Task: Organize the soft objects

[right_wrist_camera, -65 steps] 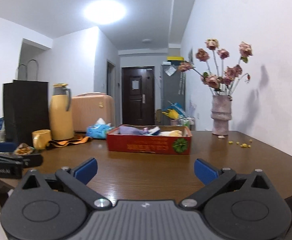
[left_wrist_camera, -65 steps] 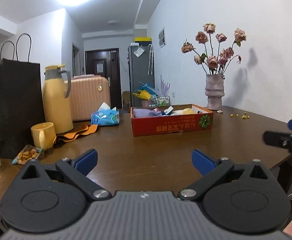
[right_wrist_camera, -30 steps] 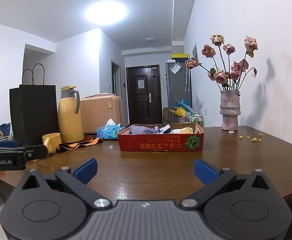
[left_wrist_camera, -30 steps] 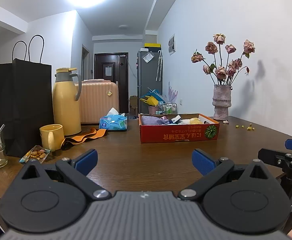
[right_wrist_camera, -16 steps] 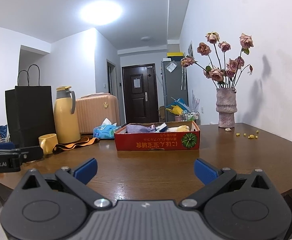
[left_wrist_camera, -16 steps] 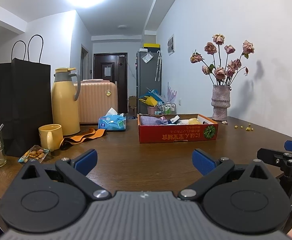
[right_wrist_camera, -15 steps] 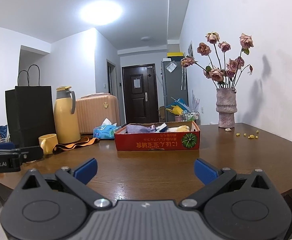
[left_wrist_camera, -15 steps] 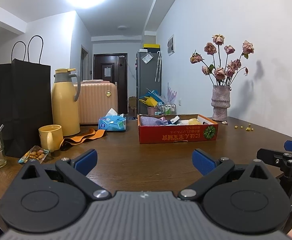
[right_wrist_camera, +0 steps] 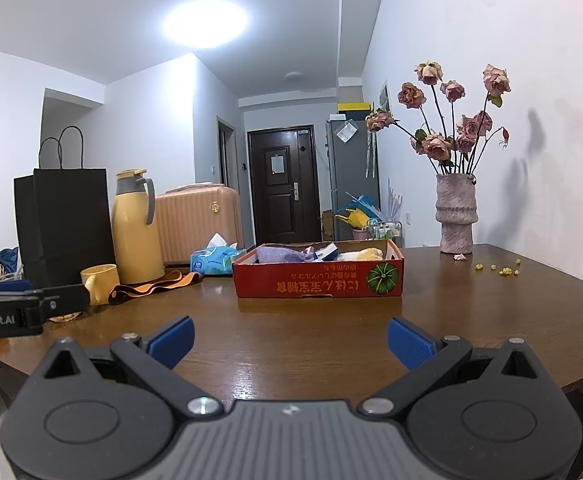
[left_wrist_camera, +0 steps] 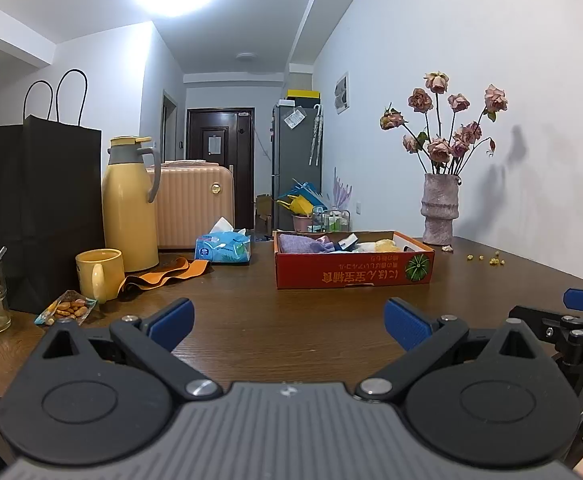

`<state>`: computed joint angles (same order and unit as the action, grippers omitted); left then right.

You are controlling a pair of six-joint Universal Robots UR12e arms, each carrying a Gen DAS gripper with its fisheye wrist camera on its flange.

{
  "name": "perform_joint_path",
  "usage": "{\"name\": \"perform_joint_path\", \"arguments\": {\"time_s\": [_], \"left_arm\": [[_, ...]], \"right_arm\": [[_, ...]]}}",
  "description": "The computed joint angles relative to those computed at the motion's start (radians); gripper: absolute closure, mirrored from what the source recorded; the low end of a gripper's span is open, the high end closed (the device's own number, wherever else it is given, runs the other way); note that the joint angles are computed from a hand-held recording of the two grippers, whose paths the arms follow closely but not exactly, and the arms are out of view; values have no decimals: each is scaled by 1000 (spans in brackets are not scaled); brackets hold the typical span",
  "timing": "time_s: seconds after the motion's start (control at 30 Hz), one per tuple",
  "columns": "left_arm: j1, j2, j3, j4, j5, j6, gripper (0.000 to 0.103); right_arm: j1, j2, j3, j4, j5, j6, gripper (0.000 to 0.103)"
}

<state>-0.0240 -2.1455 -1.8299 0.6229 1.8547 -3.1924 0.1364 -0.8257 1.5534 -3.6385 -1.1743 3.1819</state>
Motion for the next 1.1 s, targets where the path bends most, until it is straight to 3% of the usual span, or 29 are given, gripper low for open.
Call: {"name": "perform_joint_path", "arguments": {"time_s": [1.1], "left_arm": [[1,1,-1,-7,-7,-12,0]], "right_arm": [[2,0,0,13,-13,-6,0]]}}
